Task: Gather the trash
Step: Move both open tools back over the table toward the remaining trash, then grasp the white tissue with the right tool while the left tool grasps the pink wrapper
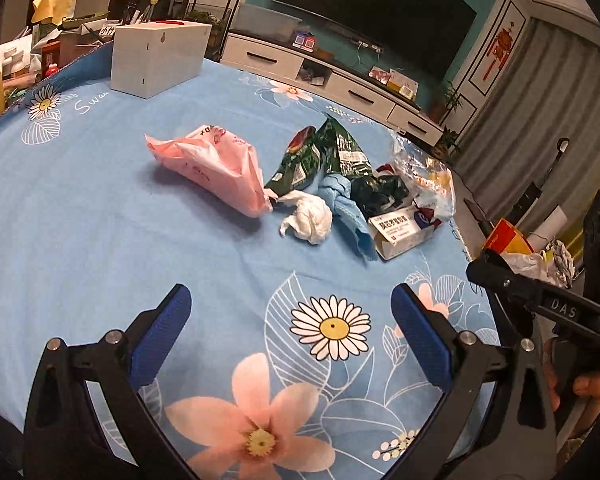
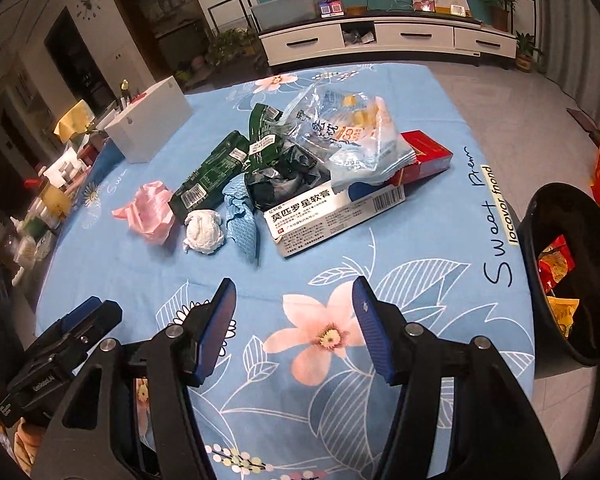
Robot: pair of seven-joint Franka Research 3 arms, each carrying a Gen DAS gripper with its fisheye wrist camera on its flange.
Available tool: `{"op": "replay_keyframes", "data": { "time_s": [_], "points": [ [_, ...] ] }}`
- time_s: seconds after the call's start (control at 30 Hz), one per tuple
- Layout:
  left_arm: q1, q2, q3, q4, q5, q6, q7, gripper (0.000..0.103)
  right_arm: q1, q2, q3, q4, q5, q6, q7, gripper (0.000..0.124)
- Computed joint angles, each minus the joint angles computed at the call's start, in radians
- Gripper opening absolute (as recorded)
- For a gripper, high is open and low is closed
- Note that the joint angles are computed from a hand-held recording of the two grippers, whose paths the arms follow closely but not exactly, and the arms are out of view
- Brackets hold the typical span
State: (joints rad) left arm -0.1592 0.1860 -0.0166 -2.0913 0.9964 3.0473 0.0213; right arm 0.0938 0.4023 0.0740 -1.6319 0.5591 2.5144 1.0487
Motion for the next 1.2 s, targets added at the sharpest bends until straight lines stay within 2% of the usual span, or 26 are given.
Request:
{"op": "replay_keyframes", "data": {
  "time_s": [0.33, 0.57, 0.87, 1.1, 1.2],
  "points": [
    [0.007, -0.014, 0.02, -0.016, 0.025, -0.002, -0.032, 0.1, 0.008, 0.039, 0.008, 0.049, -0.012, -0.036, 0.004, 0.06],
    [0.043, -0.054, -0.007, -0.054, 0.028, -0.046, -0.054, 0.1, 0.002, 0.062, 0.023, 0.075, 0.015, -0.062, -0.018, 0.06],
    [0.062, -0.064, -0.034, -0.058, 0.039, -0.057, -0.055, 0.1, -0.006, 0.049, 0.022, 0.063, 0.049, -0.064, -0.032, 0.06],
    [0.069, -0.055, -0.034, -0.059, 0.025, -0.026, -0.043, 0.1, -0.004, 0.041, 0.024, 0.057, 0.06, -0.065, -0.05, 0.06],
    [0.075, -0.035, -0.022, -0.057, 0.005, 0.015, -0.042, 0.1, 0.002, 0.049, 0.027, 0.064, 0.056, -0.061, -0.065, 0.06]
  ]
}}
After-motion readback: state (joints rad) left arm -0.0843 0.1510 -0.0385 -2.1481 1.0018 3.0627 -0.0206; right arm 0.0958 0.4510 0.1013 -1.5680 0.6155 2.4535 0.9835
